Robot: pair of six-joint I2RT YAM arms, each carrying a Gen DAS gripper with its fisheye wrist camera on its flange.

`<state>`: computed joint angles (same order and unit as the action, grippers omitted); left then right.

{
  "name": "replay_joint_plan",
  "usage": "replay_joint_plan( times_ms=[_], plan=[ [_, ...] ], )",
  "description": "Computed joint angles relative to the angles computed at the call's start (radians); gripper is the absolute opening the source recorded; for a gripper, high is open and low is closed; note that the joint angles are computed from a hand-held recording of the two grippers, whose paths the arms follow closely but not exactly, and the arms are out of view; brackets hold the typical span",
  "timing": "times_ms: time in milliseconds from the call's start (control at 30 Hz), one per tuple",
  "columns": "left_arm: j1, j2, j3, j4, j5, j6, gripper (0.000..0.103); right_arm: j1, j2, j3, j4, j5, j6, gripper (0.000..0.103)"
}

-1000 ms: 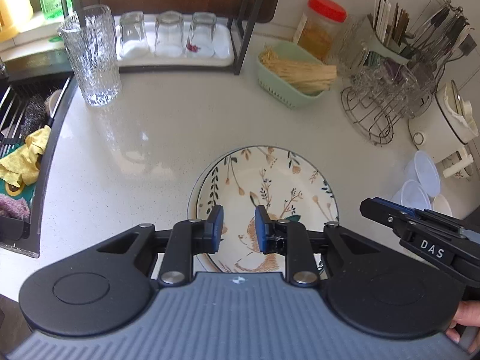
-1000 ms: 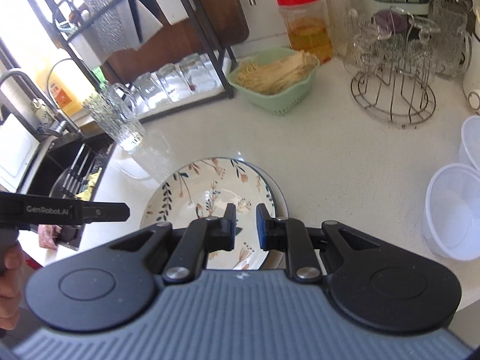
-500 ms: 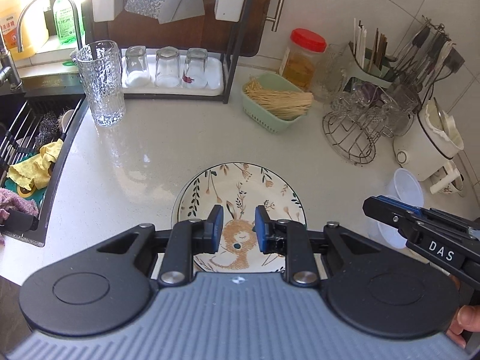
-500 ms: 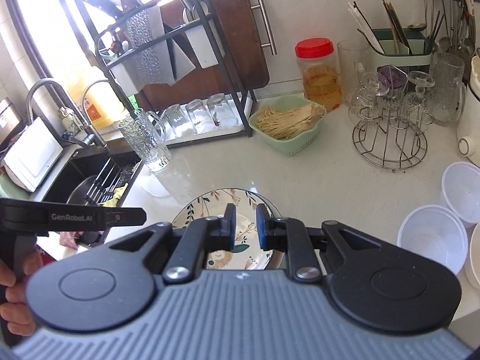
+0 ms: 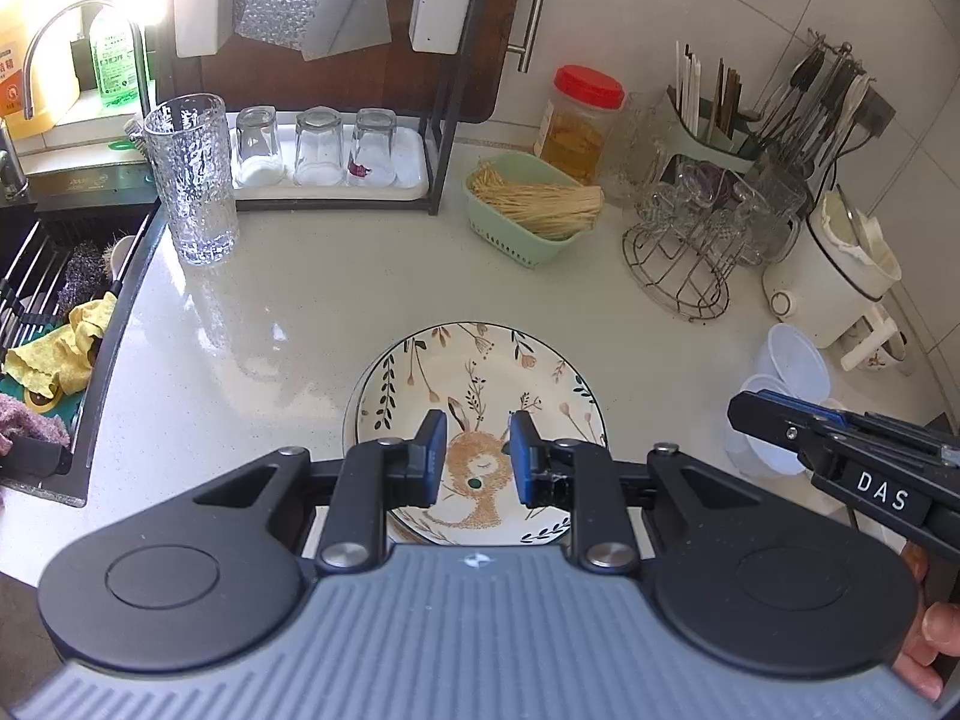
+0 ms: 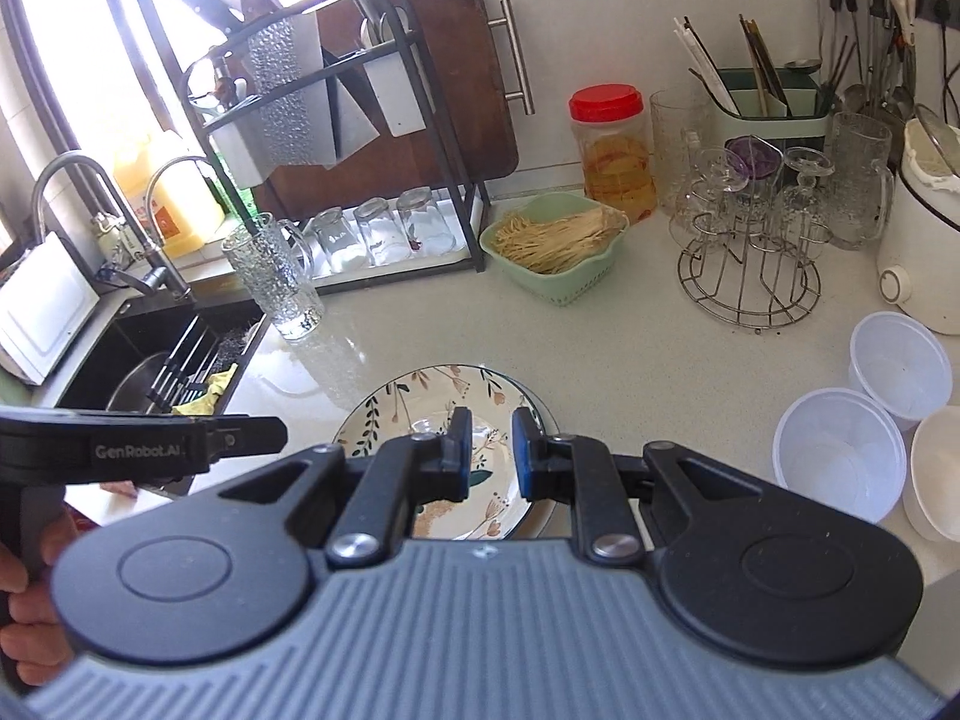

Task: Organize plates and bowls
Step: 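Lower the held plate stack onto the counter with both grippers, then open both grippers and release the plate stack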

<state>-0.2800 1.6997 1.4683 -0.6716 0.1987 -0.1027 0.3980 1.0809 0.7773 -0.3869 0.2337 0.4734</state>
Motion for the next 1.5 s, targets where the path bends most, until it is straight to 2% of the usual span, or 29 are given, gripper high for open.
replay_joint_plan(
  times_ms=[367,667,1000,1233,1300,1433,1467,1500],
  plan=[
    [0.029,-0.003,-0.061,0.081,0.102,0.050,0.027,0.110,0.004,-0.005,-0.078,0.187,0.128,0.018],
    [0.034,0.073,-0.049,0.088,0.203,0.136,0.027,0.196,0.020,-0.004,-0.186,0.367,0.330,0.018],
    [-0.014,0.206,0.047,0.057,0.286,0.200,0.027,0.217,0.005,-0.039,-0.330,0.497,0.578,0.018],
    [-0.089,0.334,0.171,0.048,0.300,0.222,0.028,0.133,-0.007,-0.090,-0.321,0.506,0.619,0.018],
    [-0.114,0.380,0.221,0.037,0.302,0.210,0.030,0.108,-0.018,-0.108,-0.315,0.508,0.612,0.018],
    [-0.167,0.441,0.291,0.041,0.301,0.174,0.044,0.040,-0.062,-0.146,-0.304,0.493,0.601,0.019],
    [-0.184,0.460,0.314,0.041,0.304,0.164,0.048,0.017,-0.077,-0.159,-0.301,0.488,0.590,0.020],
    [-0.200,0.480,0.340,0.032,0.303,0.160,0.049,-0.006,-0.092,-0.172,-0.291,0.483,0.573,0.029]
  ],
)
